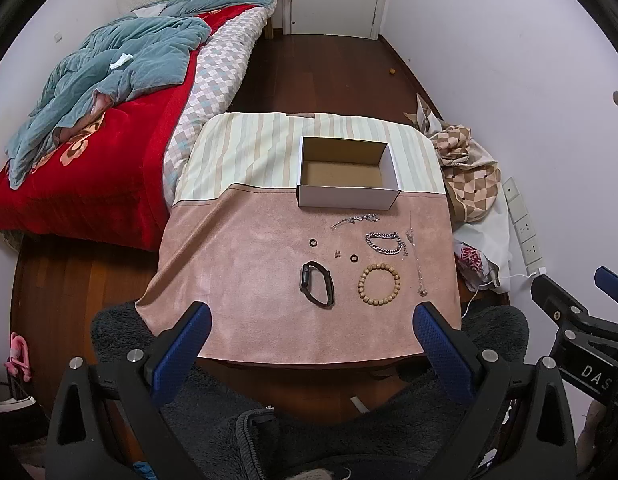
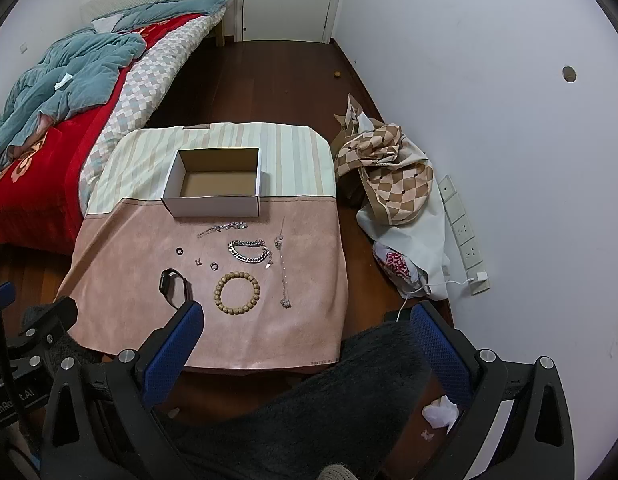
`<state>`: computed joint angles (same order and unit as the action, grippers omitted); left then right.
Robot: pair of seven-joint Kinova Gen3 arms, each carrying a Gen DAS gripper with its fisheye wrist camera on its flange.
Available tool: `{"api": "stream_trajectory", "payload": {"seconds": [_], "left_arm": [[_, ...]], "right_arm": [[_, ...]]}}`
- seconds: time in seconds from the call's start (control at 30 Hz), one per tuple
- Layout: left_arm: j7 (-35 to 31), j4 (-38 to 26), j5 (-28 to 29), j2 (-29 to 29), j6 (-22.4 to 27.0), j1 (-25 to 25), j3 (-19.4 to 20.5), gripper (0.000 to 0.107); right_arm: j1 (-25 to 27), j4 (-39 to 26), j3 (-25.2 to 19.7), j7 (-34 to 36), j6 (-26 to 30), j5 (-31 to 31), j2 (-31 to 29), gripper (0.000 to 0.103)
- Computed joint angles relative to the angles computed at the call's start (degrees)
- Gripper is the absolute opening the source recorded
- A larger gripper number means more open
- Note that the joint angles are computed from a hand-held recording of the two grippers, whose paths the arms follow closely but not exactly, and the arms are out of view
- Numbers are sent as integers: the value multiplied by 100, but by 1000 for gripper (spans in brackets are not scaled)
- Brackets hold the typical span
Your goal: Organize jewelry
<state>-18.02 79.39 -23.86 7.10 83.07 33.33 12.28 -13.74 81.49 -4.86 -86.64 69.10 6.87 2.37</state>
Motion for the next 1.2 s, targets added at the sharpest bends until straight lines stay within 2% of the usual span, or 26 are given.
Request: {"api": "stream_trajectory", "payload": {"seconds": [0.9, 1.0, 1.2], "left_arm": [[21, -2, -29, 22, -32, 30, -1, 103], [-101, -243, -17, 129, 75, 0, -31, 103], [-85, -219, -21, 120, 56, 37, -59, 103]], "right_arm": [[-16, 45, -9, -34, -34, 28, -21, 103], [-23, -26, -11, -28, 22, 34, 1, 103], [-30, -42, -10, -31, 33, 41, 8, 103]]}}
